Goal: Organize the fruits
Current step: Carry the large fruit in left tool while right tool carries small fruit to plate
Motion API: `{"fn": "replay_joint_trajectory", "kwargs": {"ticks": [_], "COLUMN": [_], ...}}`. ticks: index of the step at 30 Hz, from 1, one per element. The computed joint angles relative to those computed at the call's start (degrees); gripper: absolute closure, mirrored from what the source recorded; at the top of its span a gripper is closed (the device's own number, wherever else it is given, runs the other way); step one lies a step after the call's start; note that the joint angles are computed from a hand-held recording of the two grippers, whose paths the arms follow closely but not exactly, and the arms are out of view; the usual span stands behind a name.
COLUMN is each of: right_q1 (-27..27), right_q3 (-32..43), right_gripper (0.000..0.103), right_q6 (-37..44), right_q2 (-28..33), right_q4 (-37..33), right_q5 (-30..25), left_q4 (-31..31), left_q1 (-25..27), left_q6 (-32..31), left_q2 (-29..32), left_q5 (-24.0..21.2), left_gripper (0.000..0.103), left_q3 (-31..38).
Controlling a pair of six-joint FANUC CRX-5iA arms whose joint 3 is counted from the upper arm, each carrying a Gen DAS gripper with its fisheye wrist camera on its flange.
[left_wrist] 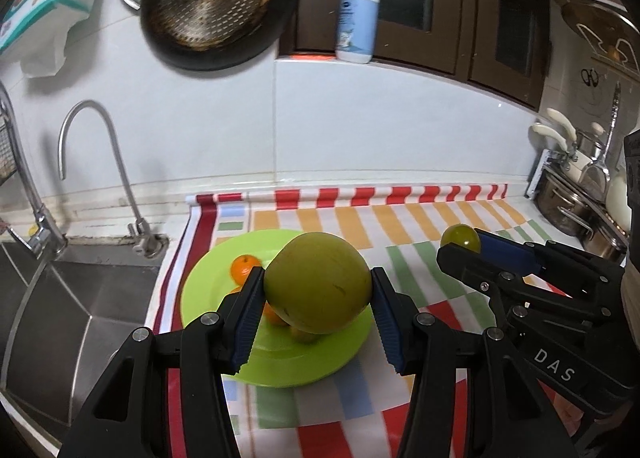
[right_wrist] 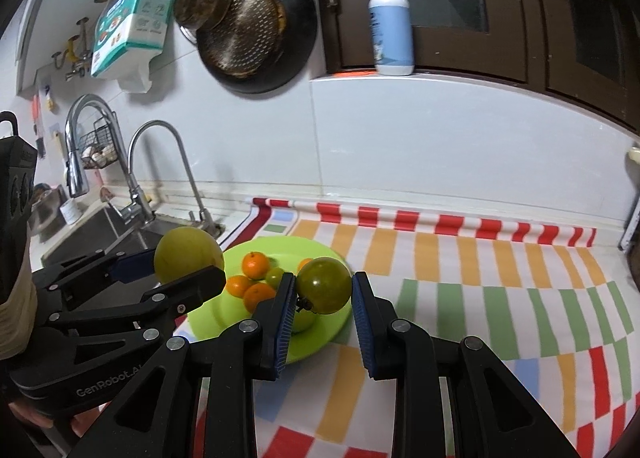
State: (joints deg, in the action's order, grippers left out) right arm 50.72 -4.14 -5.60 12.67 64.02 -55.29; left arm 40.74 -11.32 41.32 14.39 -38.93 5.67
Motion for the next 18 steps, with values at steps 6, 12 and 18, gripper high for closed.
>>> {"fn": "replay_joint_trajectory", "kwargs": {"ticks": [6, 12, 18], "right_q1": [-0.96, -2.48, -4.15], "right_q3": [2.94, 6.6, 10.37], "right_gripper": [0.074, 0.074, 0.074], "right_q6": [3.52, 9.22, 14.89], "right_q2": [2.6, 5.6, 8.68], "right_q4": [-2.72, -7.49, -12.05], "right_q5": [2.54, 5.06, 7.42], "left_q4": [-2.91, -5.69, -8.81], "left_q1": [1.23, 2.14, 2.75], "left_q6": [2.89, 5.9, 8.68], "left_q2": [1.68, 4.32, 7.27], "left_q5": [-1.06, -2.95, -5.27], "left_gripper": [0.052, 0.052, 0.052], "left_q3": [1.58, 4.11, 7.16]}}
